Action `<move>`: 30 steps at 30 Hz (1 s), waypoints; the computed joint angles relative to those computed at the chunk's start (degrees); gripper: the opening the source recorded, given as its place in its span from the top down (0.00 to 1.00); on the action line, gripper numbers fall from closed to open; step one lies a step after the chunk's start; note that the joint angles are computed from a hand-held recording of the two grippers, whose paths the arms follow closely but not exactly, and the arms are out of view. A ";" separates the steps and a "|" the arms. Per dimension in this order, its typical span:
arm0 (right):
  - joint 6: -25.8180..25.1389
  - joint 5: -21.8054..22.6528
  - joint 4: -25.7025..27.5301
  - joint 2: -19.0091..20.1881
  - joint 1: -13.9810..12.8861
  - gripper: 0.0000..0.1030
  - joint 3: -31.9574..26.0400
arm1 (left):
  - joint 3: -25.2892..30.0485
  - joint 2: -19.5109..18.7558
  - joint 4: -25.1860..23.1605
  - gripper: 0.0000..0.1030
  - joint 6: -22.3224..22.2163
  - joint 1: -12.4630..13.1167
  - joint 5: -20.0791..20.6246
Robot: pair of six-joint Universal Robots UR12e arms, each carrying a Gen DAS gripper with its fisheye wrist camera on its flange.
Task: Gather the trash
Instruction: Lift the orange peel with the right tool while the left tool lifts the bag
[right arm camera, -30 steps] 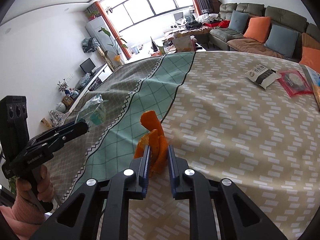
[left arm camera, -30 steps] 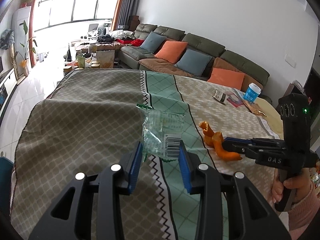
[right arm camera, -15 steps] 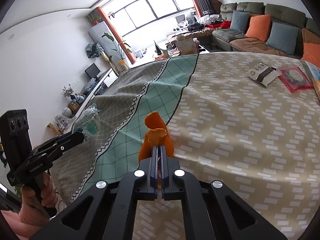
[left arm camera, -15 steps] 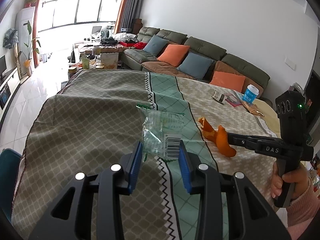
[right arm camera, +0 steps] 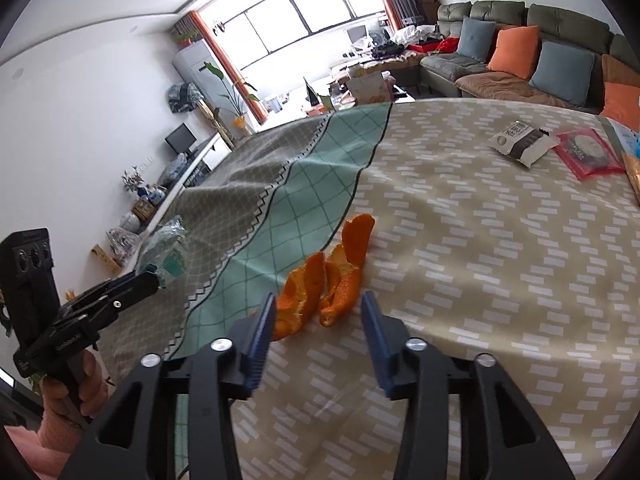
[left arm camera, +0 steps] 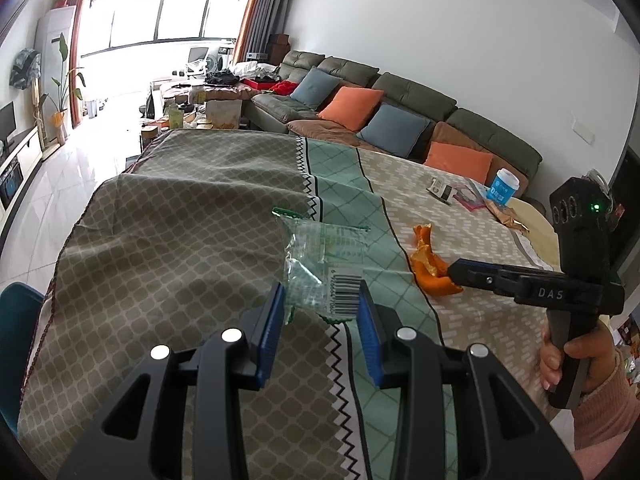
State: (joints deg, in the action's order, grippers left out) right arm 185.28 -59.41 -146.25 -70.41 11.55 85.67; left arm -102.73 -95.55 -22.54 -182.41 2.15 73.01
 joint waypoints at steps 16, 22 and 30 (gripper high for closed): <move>-4.86 -3.70 4.46 2.43 1.97 0.72 -4.33 | -0.49 -0.16 -0.18 0.65 -0.84 0.27 0.08; -4.77 -1.76 2.42 1.96 1.49 0.85 -3.32 | -0.92 0.26 0.19 0.65 -0.59 0.22 0.70; -3.93 1.23 0.80 1.23 0.64 0.86 -1.86 | -1.49 0.74 0.42 0.65 -1.05 0.51 0.74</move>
